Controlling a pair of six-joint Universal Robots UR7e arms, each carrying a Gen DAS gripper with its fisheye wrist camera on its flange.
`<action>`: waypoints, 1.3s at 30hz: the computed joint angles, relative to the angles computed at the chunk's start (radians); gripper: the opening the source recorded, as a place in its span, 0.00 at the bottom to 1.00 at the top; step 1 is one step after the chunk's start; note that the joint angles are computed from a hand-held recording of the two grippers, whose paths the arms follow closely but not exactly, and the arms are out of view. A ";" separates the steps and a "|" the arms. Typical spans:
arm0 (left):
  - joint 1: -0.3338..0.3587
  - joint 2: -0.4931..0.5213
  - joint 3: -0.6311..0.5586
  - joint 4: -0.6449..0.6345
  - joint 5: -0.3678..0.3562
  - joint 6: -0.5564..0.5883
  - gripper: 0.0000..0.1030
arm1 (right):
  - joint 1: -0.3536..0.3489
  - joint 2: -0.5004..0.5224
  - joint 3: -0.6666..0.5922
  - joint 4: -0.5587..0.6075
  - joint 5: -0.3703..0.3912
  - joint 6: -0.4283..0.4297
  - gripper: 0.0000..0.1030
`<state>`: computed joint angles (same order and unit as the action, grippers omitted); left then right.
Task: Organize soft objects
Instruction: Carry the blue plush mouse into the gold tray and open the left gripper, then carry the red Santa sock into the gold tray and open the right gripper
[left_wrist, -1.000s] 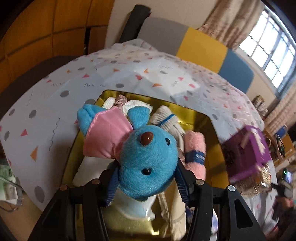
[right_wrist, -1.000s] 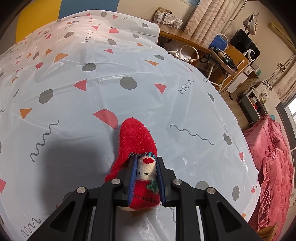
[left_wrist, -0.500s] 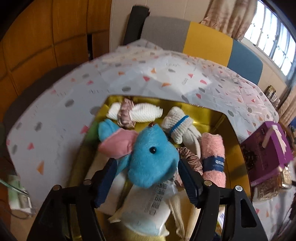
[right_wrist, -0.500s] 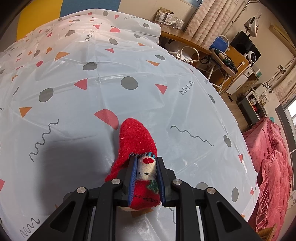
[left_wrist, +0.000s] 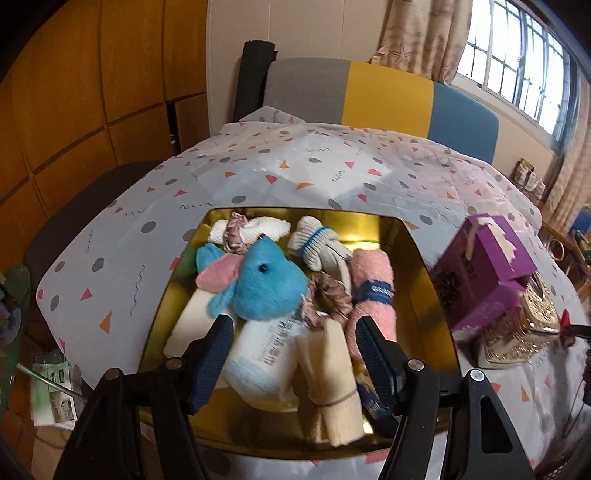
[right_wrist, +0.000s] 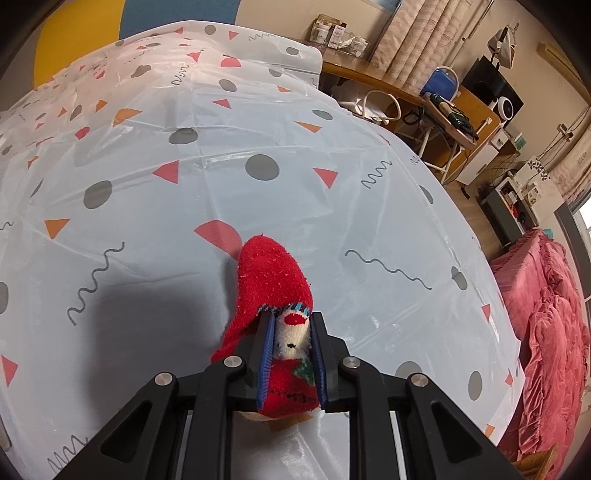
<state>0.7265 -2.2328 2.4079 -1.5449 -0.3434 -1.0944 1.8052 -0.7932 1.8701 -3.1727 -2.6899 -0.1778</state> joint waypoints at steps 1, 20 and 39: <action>-0.006 0.001 0.000 0.012 -0.006 -0.011 0.67 | 0.000 -0.001 0.001 0.000 0.006 -0.003 0.18; -0.068 0.006 0.014 0.057 -0.060 -0.049 0.67 | -0.006 -0.050 0.027 0.089 0.235 0.034 0.17; -0.069 -0.108 0.014 0.173 -0.068 -0.126 0.67 | 0.226 -0.005 -0.121 0.109 0.467 -0.054 0.13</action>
